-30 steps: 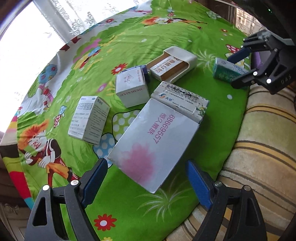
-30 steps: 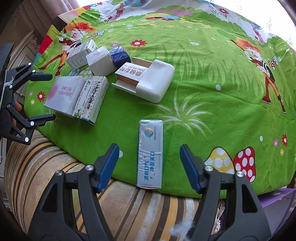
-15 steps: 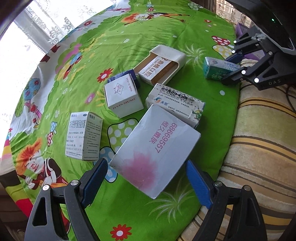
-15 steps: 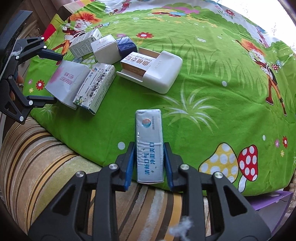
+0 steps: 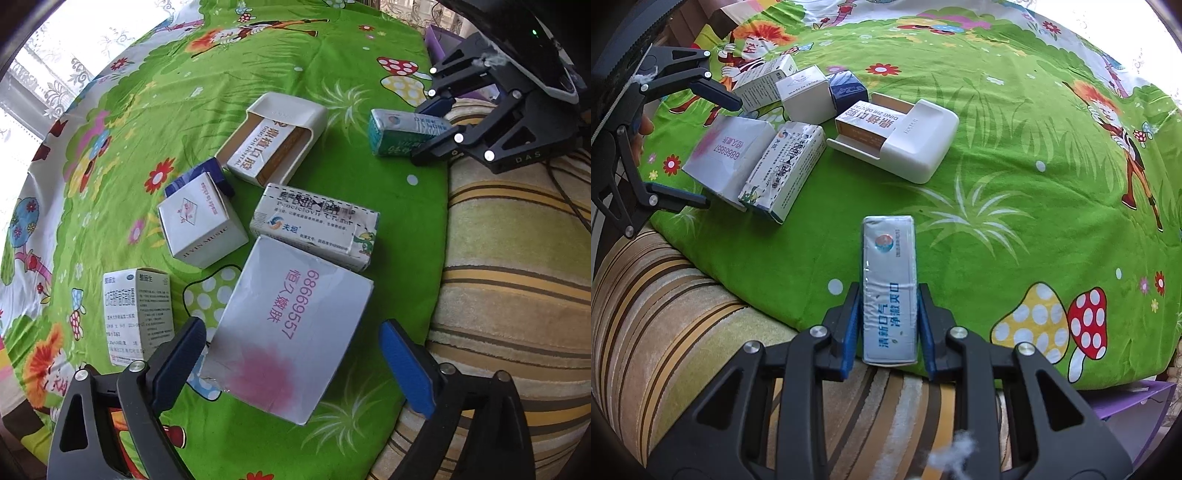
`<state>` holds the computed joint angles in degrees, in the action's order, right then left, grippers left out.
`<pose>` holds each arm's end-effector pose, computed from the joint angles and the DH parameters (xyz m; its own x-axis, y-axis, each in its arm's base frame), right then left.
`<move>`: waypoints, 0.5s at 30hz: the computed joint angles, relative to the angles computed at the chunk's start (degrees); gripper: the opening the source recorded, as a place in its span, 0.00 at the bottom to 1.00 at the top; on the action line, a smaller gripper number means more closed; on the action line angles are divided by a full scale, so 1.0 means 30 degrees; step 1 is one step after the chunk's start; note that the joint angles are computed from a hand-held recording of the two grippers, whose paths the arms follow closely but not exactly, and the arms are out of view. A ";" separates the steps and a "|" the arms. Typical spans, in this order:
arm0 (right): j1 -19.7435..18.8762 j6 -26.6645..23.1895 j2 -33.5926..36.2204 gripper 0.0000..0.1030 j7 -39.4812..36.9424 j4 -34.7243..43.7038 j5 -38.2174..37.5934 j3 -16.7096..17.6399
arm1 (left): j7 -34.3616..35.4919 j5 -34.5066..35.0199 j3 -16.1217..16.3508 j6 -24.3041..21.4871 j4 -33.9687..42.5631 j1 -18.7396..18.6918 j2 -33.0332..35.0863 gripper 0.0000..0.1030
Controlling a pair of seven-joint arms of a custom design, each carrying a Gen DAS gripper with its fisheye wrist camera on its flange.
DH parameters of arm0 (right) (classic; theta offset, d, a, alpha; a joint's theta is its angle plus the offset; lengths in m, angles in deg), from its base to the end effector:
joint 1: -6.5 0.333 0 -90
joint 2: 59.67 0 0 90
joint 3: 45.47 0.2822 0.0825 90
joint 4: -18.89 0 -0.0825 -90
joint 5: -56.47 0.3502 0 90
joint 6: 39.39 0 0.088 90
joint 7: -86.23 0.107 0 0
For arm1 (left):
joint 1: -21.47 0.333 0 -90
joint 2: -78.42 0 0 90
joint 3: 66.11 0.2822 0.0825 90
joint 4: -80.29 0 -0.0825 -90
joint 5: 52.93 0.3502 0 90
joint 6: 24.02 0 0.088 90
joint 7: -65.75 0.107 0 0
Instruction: Organize rigid objects
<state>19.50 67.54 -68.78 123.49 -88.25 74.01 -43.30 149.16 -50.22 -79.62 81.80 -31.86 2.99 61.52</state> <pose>0.4753 0.1541 0.5687 0.9021 -0.4267 -0.0644 -0.4238 -0.8478 -0.3188 0.3866 -0.2519 0.5843 -0.4236 -0.9010 -0.0940 -0.8815 0.4339 -0.1863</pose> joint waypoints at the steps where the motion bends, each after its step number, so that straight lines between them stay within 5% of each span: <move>1: -0.0003 -0.0046 -0.0055 0.32 -0.0015 0.0000 -0.0019 -0.0008 | -0.0038 0.0045 0.0007 -0.0032 -0.0084 0.0033 0.0032 1.00; 6: 0.0006 -0.0004 -0.0020 0.32 0.0029 0.0020 0.0022 -0.0008 | -0.0523 -0.0822 0.0440 0.0555 -0.1169 0.0223 -0.0446 0.99; 10: -0.0003 0.0098 -0.0034 0.32 -0.0017 -0.0052 0.0063 -0.0025 | -0.1713 -0.1390 0.0311 0.0716 -0.1935 0.0283 -0.1090 0.79; 15: -0.0013 0.0329 -0.0402 0.32 -0.0091 -0.0380 0.0156 -0.0056 | -0.4421 -0.1292 -0.0006 0.2224 -0.3712 0.0149 -0.2830 0.78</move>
<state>19.46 68.52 -69.99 123.22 -89.40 74.47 -43.47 135.90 -54.10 -79.64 88.47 -42.99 3.44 53.03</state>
